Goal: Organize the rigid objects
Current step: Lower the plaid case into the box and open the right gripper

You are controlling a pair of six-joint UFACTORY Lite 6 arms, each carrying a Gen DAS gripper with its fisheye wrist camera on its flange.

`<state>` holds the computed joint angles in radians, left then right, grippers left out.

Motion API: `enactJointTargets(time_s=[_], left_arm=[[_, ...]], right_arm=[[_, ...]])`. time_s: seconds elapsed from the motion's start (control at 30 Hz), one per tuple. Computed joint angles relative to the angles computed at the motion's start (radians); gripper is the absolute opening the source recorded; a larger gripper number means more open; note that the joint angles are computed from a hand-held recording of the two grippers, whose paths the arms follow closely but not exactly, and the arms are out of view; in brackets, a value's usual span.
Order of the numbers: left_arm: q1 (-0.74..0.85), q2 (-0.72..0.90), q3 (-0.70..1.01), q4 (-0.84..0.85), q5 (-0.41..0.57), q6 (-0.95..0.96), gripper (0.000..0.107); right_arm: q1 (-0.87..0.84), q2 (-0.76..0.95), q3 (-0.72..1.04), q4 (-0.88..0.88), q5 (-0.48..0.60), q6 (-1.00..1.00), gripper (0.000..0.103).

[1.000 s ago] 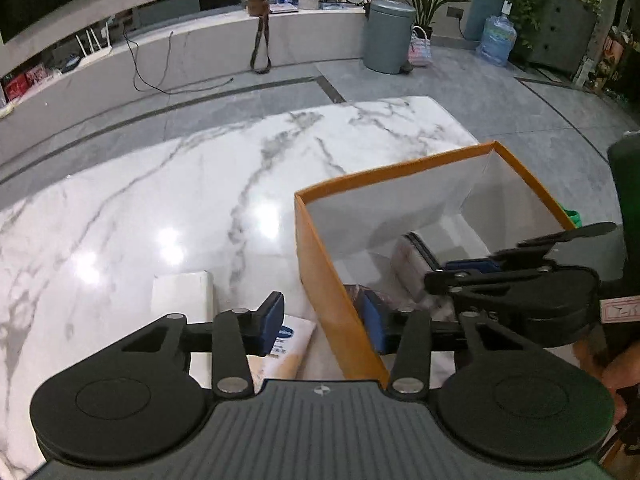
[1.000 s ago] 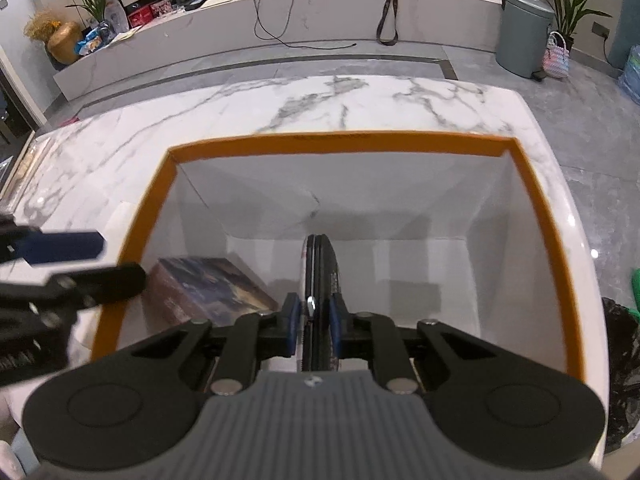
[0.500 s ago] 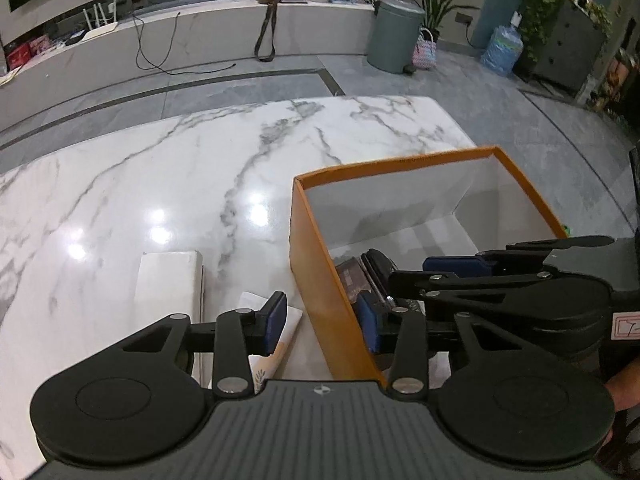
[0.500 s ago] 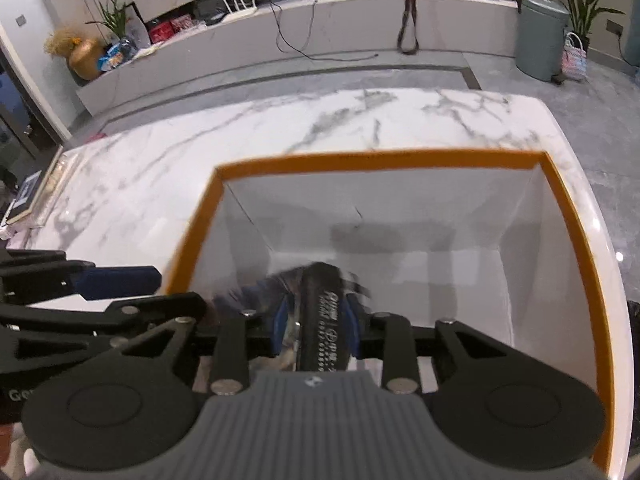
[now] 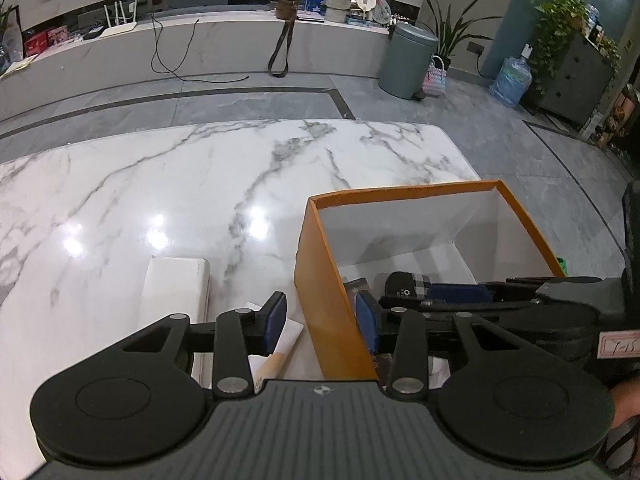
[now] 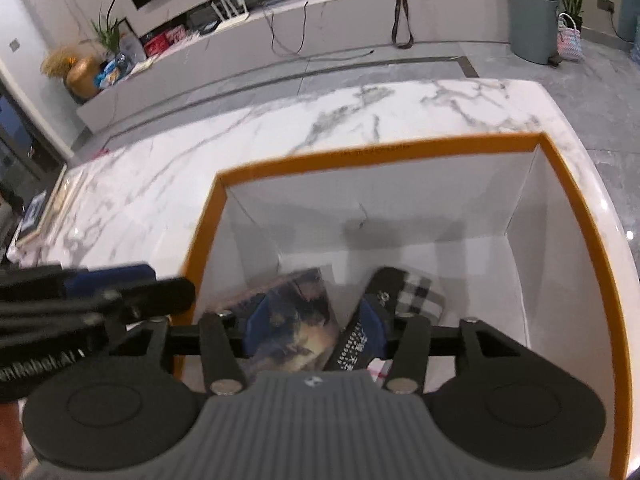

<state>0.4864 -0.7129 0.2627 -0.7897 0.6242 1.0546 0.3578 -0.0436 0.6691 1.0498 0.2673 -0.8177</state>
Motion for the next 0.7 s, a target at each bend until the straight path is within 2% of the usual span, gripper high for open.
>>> enactJointTargets(time_s=[0.13,0.37,0.57,0.7], left_arm=[[0.026,0.020,0.009,-0.021,0.014,0.017,0.047],[0.058,-0.009,0.001,-0.040,0.030,0.031,0.046],[0.101,0.007,0.020,-0.027,0.061,0.042,0.046],[0.121,-0.006,0.008,-0.026,0.074,0.049,0.046]], right_arm=[[-0.002,0.035,0.027,0.061,0.000,-0.027,0.053],[-0.040,0.072,0.051,0.221,0.060,-0.134,0.053],[-0.016,0.083,0.052,0.053,0.095,-0.022,0.052],[-0.022,0.066,0.024,-0.054,0.080,0.062,0.052]])
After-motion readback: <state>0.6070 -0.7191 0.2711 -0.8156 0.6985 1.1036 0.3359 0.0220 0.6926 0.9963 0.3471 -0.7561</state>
